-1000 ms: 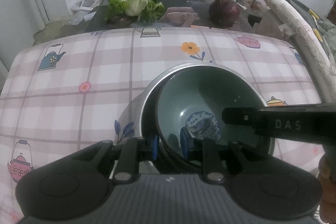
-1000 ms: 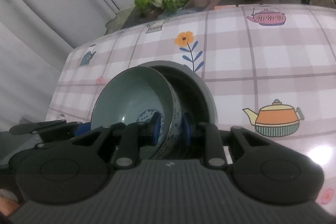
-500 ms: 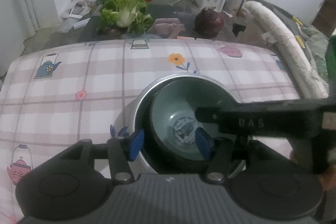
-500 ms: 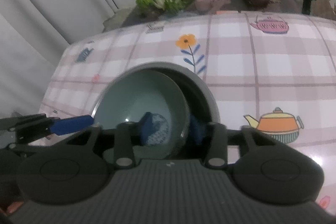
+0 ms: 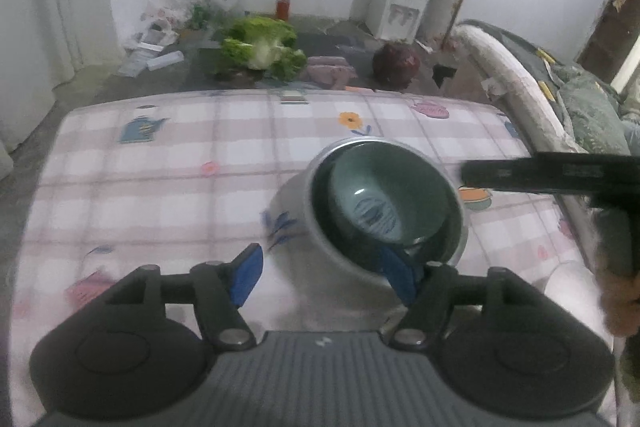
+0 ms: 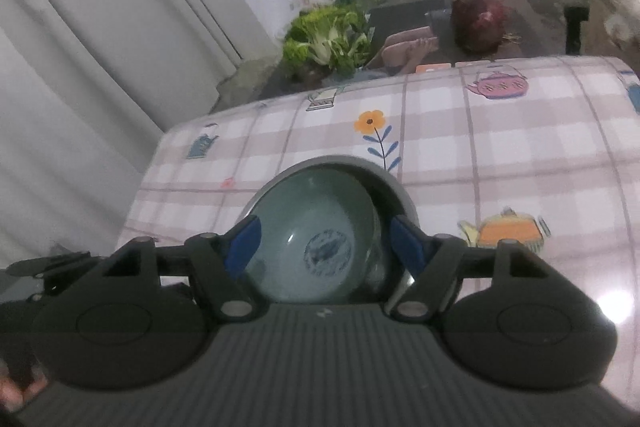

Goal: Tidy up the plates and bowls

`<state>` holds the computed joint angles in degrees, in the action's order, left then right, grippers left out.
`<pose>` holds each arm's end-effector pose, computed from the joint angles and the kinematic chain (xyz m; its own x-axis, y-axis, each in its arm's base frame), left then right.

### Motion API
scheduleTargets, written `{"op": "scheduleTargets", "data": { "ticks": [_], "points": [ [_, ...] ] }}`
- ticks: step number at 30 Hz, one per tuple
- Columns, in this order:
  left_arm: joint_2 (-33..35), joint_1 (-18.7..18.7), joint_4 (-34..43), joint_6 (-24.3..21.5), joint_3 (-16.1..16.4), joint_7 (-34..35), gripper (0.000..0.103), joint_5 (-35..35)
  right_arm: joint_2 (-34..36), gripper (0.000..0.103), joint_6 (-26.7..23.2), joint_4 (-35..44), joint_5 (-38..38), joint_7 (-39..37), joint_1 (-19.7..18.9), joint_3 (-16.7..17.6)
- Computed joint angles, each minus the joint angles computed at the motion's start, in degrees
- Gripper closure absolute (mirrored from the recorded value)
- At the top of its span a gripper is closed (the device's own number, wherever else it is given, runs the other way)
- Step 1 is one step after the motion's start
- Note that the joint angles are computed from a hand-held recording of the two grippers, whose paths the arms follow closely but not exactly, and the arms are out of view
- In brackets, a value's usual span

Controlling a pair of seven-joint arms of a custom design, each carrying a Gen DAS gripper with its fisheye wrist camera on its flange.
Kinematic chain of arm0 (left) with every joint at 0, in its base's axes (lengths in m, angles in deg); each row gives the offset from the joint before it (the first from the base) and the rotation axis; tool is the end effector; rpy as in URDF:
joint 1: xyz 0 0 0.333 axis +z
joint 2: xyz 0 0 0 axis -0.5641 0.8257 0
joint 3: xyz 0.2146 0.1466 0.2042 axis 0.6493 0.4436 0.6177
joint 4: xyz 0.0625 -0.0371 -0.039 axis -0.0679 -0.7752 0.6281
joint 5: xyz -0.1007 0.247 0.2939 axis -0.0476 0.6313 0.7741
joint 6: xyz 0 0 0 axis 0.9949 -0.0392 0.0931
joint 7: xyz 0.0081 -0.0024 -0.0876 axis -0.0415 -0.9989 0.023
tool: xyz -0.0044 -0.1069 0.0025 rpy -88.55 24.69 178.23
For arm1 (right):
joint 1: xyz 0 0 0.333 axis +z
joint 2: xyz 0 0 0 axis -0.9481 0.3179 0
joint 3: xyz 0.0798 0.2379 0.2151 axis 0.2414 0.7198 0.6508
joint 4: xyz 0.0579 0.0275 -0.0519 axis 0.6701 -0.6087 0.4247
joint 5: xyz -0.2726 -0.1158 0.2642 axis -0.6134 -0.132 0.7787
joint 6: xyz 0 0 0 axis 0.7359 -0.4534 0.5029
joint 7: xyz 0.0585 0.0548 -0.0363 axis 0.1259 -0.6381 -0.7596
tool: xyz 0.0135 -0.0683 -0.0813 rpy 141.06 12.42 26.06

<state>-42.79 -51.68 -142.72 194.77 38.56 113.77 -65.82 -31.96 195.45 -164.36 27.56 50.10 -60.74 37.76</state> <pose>0.5655 -0.3393 0.5651 -0.0147 -0.9890 0.1475 -0.7994 -0.0770 -0.5959 0.6851 0.1692 0.5493 0.3116 -0.8434 -0.4377 -0.8181 -0.0038 -0.5750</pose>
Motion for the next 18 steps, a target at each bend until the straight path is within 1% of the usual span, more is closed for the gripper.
{"op": "scheduleTargets", "data": {
  "ticks": [3, 7, 10, 13, 18],
  "points": [
    [-7.51, 0.49, -8.95, 2.65, 0.49, -3.78, 0.031, 1.62, -6.96, 0.031, 2.95, -8.85, 5.44, -3.26, -0.99, 0.55],
    [-16.95, 1.28, -18.97, 3.31, 0.33, -9.42, 0.031, 4.38, -15.97, 0.031, 5.96, -19.97, 14.26, -6.80, -0.47, 0.19],
    [-23.87, 1.88, -25.59, 1.63, -0.89, -14.77, 0.028, 8.05, -21.77, 0.031, 7.57, -27.24, 19.56, -8.25, 1.29, -0.36],
    [-29.64, 1.45, -31.62, 1.98, -0.77, -18.12, 0.027, 7.26, -26.10, 0.033, 8.36, -32.66, 23.09, -9.31, 3.54, -0.65],
    [-36.33, 0.36, -39.31, 3.45, -0.64, -21.87, 0.027, 5.61, -31.37, 0.037, 11.35, -39.32, 27.48, -11.58, 8.17, 0.03]
  ]
}}
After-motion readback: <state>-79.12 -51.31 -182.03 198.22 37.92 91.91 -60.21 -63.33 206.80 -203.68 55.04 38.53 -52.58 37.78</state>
